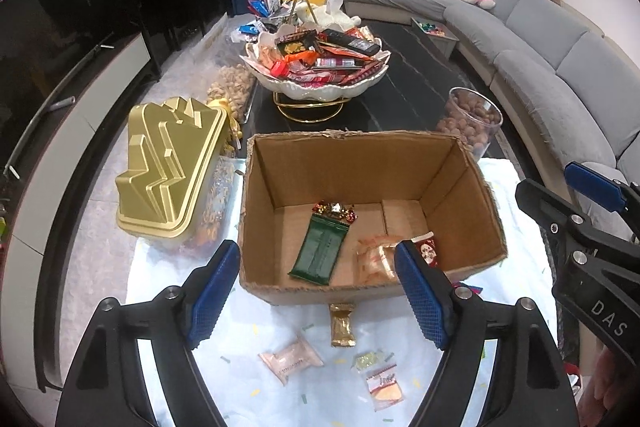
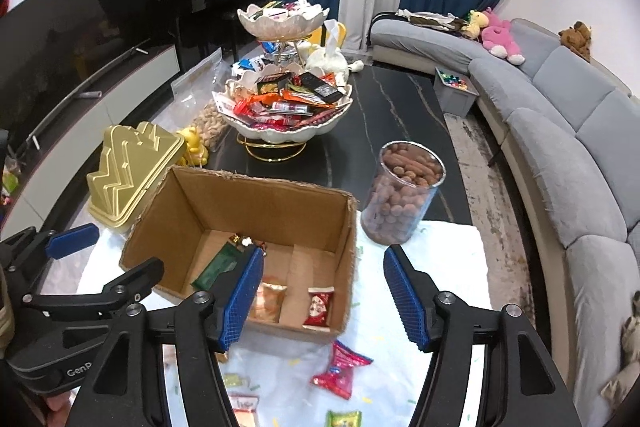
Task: Organize snacks
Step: 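Move both open tools back toward the snacks in front of the box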
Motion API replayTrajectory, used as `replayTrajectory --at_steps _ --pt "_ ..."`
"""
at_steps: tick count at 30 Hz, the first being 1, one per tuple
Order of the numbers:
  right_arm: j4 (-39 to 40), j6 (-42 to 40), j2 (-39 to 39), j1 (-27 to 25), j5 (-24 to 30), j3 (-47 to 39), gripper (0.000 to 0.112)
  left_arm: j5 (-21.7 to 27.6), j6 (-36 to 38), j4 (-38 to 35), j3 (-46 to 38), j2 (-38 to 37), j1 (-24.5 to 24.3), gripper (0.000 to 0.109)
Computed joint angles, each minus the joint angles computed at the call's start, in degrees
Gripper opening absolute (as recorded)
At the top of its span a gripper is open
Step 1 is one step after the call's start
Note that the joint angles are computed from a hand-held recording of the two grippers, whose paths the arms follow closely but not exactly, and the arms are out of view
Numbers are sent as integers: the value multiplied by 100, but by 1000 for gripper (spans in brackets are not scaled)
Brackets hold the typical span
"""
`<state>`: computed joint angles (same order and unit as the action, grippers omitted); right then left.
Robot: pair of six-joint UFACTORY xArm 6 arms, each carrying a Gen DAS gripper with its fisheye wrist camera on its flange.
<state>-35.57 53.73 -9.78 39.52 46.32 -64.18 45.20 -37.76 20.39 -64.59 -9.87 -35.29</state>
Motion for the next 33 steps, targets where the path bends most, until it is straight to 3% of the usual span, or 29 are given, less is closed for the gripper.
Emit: replayTrajectory --at_steps 14,33 --pt "-46 194 -965 106 137 929 63 282 -542 356 207 -323 -540 79" --pt "75 395 -1588 296 216 1694 63 382 -1137 553 760 -710 -1003 79"
